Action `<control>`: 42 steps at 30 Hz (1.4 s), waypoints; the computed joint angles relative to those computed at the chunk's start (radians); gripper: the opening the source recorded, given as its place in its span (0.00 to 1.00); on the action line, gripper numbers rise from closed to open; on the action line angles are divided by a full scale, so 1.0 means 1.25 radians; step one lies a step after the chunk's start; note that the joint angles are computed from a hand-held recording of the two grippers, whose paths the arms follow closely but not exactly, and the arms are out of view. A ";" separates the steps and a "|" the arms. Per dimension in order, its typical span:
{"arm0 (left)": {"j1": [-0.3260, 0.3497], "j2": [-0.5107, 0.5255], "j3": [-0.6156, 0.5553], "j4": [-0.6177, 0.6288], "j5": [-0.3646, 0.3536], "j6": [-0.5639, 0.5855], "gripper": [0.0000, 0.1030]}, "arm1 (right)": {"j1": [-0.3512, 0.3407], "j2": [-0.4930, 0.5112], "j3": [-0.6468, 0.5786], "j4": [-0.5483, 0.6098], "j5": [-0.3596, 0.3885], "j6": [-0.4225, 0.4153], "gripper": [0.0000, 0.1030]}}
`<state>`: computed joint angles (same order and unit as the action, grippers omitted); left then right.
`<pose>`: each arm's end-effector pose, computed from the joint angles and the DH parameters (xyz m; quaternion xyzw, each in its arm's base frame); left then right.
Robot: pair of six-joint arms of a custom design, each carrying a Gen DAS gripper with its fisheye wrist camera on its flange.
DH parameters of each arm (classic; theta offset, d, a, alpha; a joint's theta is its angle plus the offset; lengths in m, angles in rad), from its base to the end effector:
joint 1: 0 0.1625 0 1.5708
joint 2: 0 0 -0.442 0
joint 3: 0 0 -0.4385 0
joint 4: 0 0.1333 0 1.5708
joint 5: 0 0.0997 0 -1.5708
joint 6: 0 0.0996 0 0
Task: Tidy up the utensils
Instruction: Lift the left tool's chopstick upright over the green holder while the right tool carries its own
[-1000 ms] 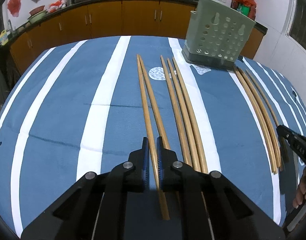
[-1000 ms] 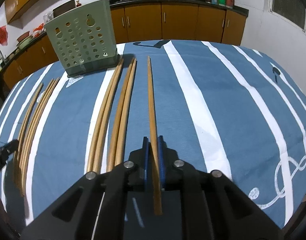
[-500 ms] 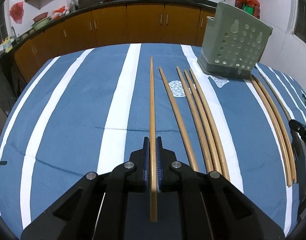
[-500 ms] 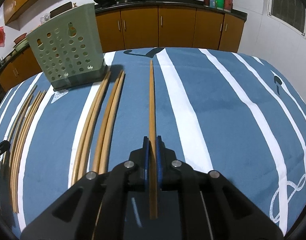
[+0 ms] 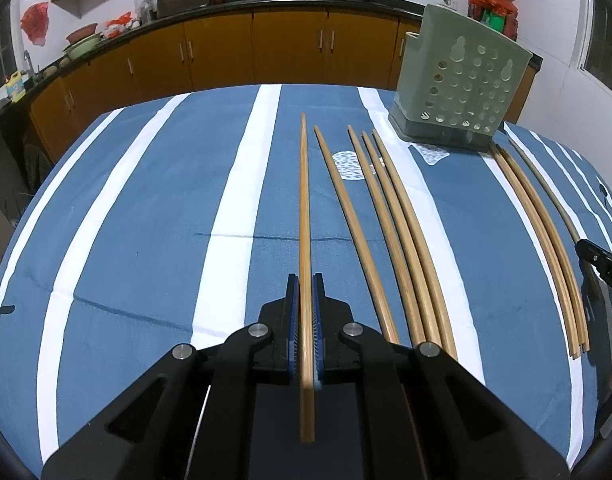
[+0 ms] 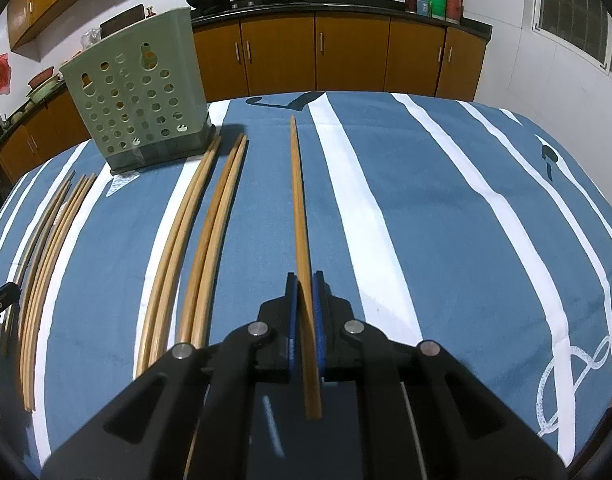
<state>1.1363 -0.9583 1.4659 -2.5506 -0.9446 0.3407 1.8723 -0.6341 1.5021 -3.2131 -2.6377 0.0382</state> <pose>-0.1472 -0.7726 0.2845 0.2829 0.8836 -0.2363 0.2887 0.2651 -0.6971 0.1251 -0.0857 -0.8156 0.4000 0.4091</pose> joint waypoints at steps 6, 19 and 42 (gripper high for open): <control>0.000 0.002 -0.018 0.033 -0.014 -0.009 0.07 | 0.003 -0.008 0.003 0.008 0.011 -0.001 0.08; -0.039 -0.036 -0.051 -0.092 -0.079 0.049 0.07 | 0.071 -0.010 -0.049 -0.283 0.014 -0.263 0.08; -0.110 0.050 -0.270 -0.207 -0.227 0.061 0.07 | 0.148 0.037 -0.321 -0.463 0.199 -0.546 0.08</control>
<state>0.9985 -0.8958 1.1285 -2.8099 -1.2288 0.4171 2.0578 -0.5873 1.1006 -3.7915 -2.3892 -0.6442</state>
